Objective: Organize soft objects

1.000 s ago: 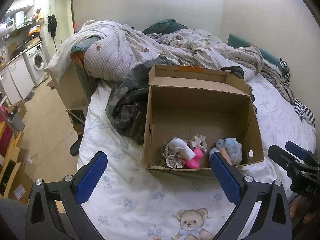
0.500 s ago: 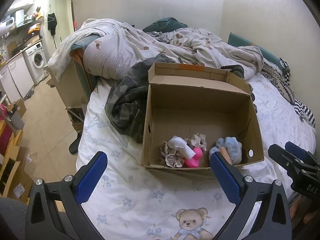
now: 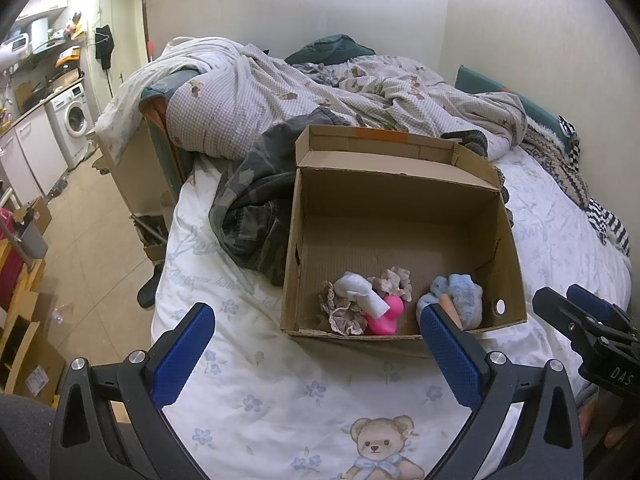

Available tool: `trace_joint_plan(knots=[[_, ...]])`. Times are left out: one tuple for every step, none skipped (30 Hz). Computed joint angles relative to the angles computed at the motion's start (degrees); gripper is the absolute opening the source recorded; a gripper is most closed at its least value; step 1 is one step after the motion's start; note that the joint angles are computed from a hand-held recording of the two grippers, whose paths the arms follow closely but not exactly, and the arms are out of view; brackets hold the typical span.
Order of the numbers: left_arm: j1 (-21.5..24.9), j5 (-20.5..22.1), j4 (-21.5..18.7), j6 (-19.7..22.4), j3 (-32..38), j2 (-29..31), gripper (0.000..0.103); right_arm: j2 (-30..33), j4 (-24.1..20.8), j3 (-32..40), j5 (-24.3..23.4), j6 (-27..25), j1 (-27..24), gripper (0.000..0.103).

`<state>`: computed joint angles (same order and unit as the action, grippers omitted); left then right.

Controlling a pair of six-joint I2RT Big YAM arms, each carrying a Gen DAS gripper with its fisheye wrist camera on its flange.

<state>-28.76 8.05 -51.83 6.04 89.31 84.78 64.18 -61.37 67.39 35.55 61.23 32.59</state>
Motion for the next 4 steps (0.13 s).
trace_joint_plan(knots=[[0.0,0.1,0.3,-0.1,-0.3,-0.1,0.102,0.1,0.0,0.0,0.1,0.1,0.1,0.103],[0.0,0.1,0.5,-0.1,-0.6,-0.2,0.102,0.0,-0.1,0.0,0.0,0.0,0.0,0.103],[-0.1,0.1,0.6,-0.2,-0.7,-0.3,0.102,0.1,-0.1,0.0,0.1,0.1,0.1,0.103],[-0.1,0.1,0.5,-0.2,-0.8,-0.3,0.102,0.0,0.0,0.0,0.0,0.0,0.0,0.103]])
